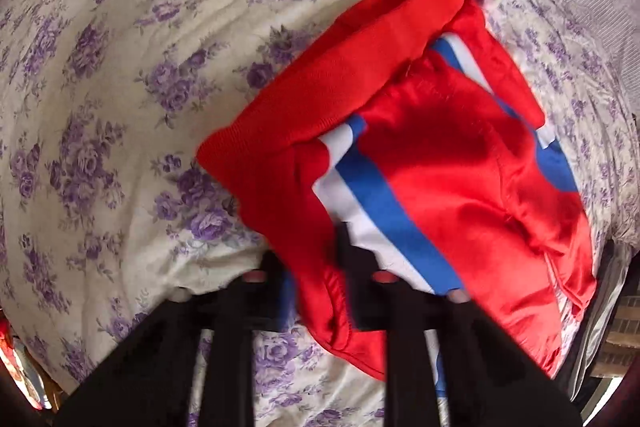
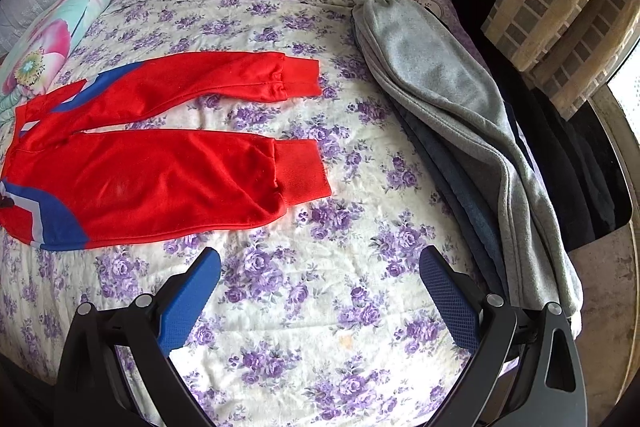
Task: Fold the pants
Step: 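Grasp the waistband with the left tool while the right tool grasps a cuff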
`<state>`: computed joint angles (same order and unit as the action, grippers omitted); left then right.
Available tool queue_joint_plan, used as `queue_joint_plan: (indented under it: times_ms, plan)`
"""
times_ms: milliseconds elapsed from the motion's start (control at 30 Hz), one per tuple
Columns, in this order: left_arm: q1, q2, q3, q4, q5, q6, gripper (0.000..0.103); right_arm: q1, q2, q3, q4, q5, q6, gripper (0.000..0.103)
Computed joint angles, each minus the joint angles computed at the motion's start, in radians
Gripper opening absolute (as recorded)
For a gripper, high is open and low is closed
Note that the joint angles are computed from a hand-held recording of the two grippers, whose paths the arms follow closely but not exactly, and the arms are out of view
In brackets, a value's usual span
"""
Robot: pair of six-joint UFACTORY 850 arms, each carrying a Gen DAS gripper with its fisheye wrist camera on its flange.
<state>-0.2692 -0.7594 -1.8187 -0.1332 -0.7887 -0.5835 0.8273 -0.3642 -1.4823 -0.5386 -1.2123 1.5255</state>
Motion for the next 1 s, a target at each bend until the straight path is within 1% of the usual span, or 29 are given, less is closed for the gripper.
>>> queue_joint_plan:
  times_ms: [67,133,167,300,367,400,433,467,533,567,600,633,667,700,733,767,800,833,900,1000]
  plan:
    - [0.008,0.051,0.074,-0.031,0.056,0.014,0.009,-0.014,0.033,0.043,0.014,0.077,0.001,0.099]
    - [0.005,0.12,0.169,-0.025,0.115,0.014,0.008,-0.029,0.062,0.09,0.033,0.159,0.012,0.099]
    - [-0.001,0.16,0.221,-0.016,0.137,0.004,0.008,-0.034,0.068,0.106,0.036,0.173,0.021,0.099]
    - [0.001,0.256,0.359,0.017,0.158,-0.04,0.008,-0.071,0.089,0.181,0.048,0.265,0.058,0.099]
    - [0.005,0.252,0.364,0.063,0.148,-0.05,0.008,-0.097,0.087,0.213,0.044,0.32,0.075,0.099]
    - [0.004,0.238,0.351,0.079,0.141,-0.057,0.008,-0.116,0.086,0.228,0.055,0.37,0.067,0.099]
    - [0.013,0.238,0.358,0.057,0.142,-0.04,0.008,-0.139,0.078,0.237,0.084,0.427,0.044,0.099]
    - [0.017,0.232,0.354,0.035,0.14,-0.031,0.009,-0.163,0.068,0.243,0.131,0.489,0.009,0.099]
    - [0.014,0.229,0.35,0.053,0.131,-0.045,0.009,-0.206,0.043,0.251,0.263,0.614,-0.094,0.099]
    - [0.009,0.228,0.347,0.083,0.124,-0.06,0.009,-0.222,0.022,0.246,0.325,0.651,-0.142,0.099]
    - [0.001,0.224,0.342,0.117,0.115,-0.078,0.009,-0.231,-0.001,0.235,0.353,0.666,-0.162,0.099]
    - [-0.008,0.216,0.332,0.146,0.106,-0.093,0.009,-0.229,-0.025,0.219,0.339,0.657,-0.153,0.093]
    - [-0.014,0.209,0.323,0.164,0.099,-0.103,0.009,-0.22,-0.048,0.191,0.283,0.609,-0.114,0.081]
    - [-0.015,0.209,0.324,0.171,0.097,-0.107,0.009,-0.208,-0.056,0.175,0.211,0.577,-0.074,0.071]
    - [-0.016,0.206,0.319,0.173,0.095,-0.112,0.009,-0.203,-0.053,0.176,0.182,0.586,-0.075,0.028]
    - [-0.016,0.209,0.322,0.173,0.095,-0.112,0.01,-0.207,-0.039,0.193,0.194,0.638,-0.092,0.012]
    - [-0.017,0.216,0.327,0.178,0.095,-0.112,0.01,-0.217,-0.022,0.21,0.246,0.659,-0.119,0.012]
    - [-0.023,0.207,0.312,0.186,0.091,-0.115,0.01,-0.217,-0.005,0.223,0.256,0.653,-0.112,0.012]
    - [-0.025,0.23,0.334,0.176,0.093,-0.097,0.01,-0.206,0.028,0.233,0.286,0.6,-0.139,0.012]
    - [-0.025,0.285,0.394,0.152,0.096,-0.071,0.009,-0.182,0.089,0.278,0.314,0.552,-0.139,0.012]
